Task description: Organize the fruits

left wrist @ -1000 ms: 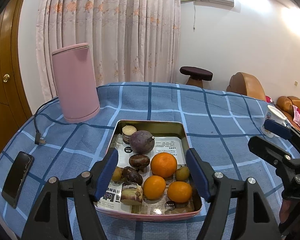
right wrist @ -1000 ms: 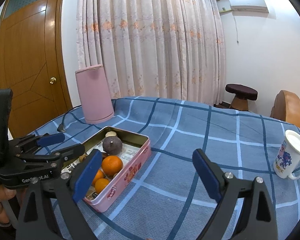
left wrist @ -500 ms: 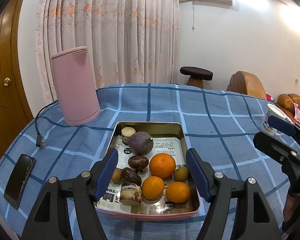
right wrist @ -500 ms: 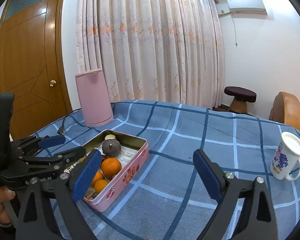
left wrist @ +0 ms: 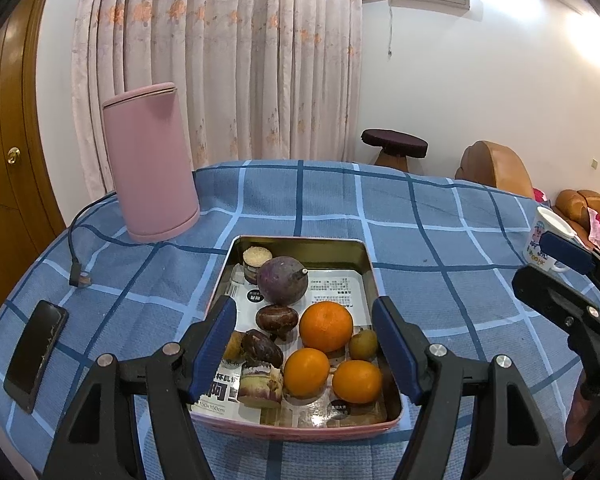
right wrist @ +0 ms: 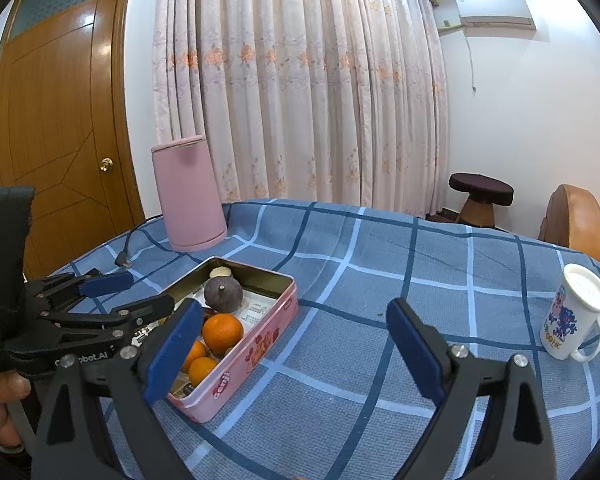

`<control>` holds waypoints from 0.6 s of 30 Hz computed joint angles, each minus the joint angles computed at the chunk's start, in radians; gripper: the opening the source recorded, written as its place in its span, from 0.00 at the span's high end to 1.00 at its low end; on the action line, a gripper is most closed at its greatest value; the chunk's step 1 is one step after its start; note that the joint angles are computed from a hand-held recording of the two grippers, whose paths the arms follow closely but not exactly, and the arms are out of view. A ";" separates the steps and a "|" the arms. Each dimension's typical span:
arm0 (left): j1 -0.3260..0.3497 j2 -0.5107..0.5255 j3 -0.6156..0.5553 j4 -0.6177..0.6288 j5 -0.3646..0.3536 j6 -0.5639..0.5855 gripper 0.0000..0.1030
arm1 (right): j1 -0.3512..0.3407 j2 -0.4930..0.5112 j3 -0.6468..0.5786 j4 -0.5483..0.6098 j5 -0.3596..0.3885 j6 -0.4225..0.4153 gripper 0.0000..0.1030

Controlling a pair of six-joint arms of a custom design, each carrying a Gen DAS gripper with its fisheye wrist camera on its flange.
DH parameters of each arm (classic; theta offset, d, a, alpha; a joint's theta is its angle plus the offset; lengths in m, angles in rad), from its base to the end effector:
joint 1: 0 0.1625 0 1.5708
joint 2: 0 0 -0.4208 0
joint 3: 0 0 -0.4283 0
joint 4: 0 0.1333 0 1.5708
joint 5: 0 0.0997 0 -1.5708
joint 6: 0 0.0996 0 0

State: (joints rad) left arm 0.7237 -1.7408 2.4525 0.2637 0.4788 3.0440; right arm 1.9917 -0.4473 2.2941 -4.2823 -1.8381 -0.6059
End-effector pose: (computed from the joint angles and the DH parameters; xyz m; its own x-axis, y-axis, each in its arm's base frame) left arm -0.0003 -0.2961 0.2036 -0.7353 -0.0379 -0.6767 0.5514 0.5471 -0.6298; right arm 0.2613 -0.3218 -0.0541 -0.6401 -0.5104 0.5742 -0.7660 0.3669 -0.5278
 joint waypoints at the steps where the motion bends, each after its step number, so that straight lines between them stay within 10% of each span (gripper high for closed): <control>1: 0.002 0.001 -0.001 0.000 0.002 0.000 0.30 | 0.000 0.000 -0.001 0.000 0.000 0.001 0.07; 18: -0.026 0.051 0.005 -0.006 -0.088 -0.039 0.13 | 0.000 0.003 0.005 0.000 0.000 -0.013 0.07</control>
